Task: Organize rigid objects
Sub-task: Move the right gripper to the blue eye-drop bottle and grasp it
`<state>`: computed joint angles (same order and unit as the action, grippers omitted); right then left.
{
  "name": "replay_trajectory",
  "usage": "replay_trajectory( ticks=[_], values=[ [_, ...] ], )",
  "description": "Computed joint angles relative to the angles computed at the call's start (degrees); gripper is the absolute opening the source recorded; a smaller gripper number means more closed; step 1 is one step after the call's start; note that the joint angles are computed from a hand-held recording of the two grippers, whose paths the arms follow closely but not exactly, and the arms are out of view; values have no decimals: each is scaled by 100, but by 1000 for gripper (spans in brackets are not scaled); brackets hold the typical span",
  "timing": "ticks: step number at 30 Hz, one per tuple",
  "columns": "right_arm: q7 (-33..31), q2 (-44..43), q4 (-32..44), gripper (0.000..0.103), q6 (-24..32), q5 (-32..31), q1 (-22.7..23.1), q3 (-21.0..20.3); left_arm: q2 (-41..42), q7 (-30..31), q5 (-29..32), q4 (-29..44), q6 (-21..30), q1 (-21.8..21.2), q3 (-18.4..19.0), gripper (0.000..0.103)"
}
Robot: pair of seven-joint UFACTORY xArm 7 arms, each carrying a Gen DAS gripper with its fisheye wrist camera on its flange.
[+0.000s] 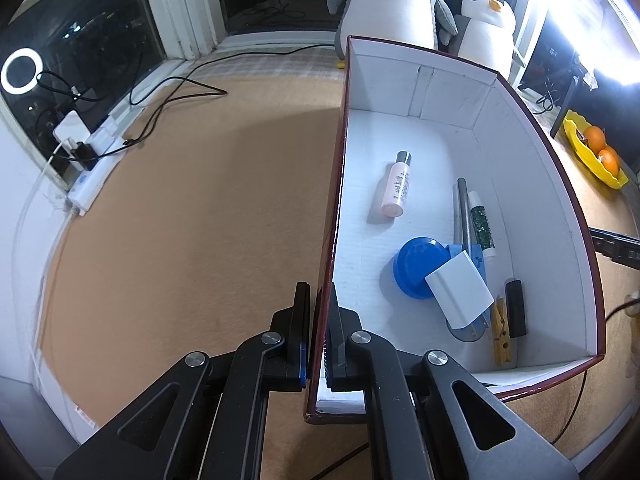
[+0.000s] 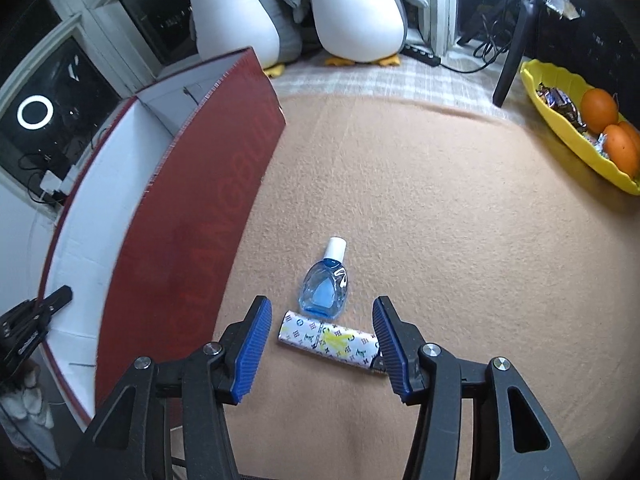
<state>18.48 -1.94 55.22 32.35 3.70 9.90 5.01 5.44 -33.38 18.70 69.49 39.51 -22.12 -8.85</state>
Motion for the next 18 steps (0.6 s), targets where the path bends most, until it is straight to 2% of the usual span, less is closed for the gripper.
replay_trajectory(
  ticks=[14,18],
  values=[
    [91,760,653,48,479,-581,107,5,101,-125,149,171,250,-64,14,5],
    [88,884,792,37,613,-823,155,-17,104,-193,181,176,268,-76,20,5]
  ],
)
